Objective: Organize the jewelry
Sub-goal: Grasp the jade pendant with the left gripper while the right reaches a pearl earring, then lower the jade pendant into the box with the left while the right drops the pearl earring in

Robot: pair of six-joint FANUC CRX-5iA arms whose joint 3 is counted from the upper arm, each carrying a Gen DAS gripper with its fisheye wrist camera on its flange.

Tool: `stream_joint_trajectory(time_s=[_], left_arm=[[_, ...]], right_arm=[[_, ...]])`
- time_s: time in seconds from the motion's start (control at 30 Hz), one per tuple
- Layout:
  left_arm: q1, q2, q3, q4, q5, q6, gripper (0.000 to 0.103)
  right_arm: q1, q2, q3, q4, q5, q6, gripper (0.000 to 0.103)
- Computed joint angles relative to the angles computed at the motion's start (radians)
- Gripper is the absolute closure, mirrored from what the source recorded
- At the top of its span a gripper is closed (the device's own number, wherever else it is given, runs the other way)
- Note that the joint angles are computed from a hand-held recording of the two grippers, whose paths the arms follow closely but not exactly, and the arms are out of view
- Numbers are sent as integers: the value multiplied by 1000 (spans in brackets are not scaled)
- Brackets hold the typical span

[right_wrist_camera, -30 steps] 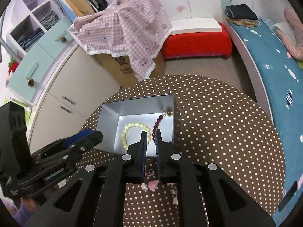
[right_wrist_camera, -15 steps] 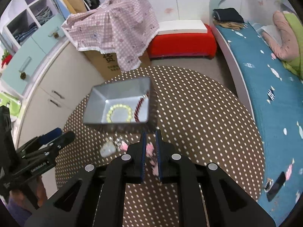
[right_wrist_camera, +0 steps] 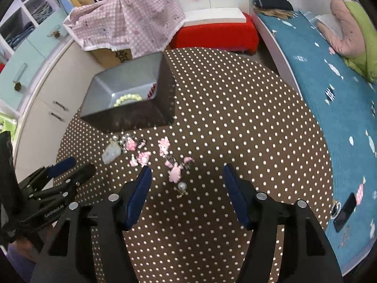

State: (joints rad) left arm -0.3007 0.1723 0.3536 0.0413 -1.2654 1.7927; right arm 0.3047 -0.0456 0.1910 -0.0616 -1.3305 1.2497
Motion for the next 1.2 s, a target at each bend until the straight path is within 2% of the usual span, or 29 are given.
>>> stream_joint_trajectory(time_s=[0.17,0.6,0.7,0.83,1.03,1.2], left_arm=[[5,19,-2,16,10,6,38],[-7,94,50,-7,25,-69,40],[-20,101,64,-34,29,-82,52],[-51,111,94,-120,15,-86,76],[-35,76,41,-84,43,-80,76],[5,24,-40,8,66,-75,76]], right_arm=[[5,4,-22,2,0,-1,41],[23,20,-54,2,26,-7,41],[31,23,-56,6,33,-11,41],[40,29,-55,7,39,-14,41],[62,42,-55,16,39,-26,41],[84,49,-57,24,31,-37,42]])
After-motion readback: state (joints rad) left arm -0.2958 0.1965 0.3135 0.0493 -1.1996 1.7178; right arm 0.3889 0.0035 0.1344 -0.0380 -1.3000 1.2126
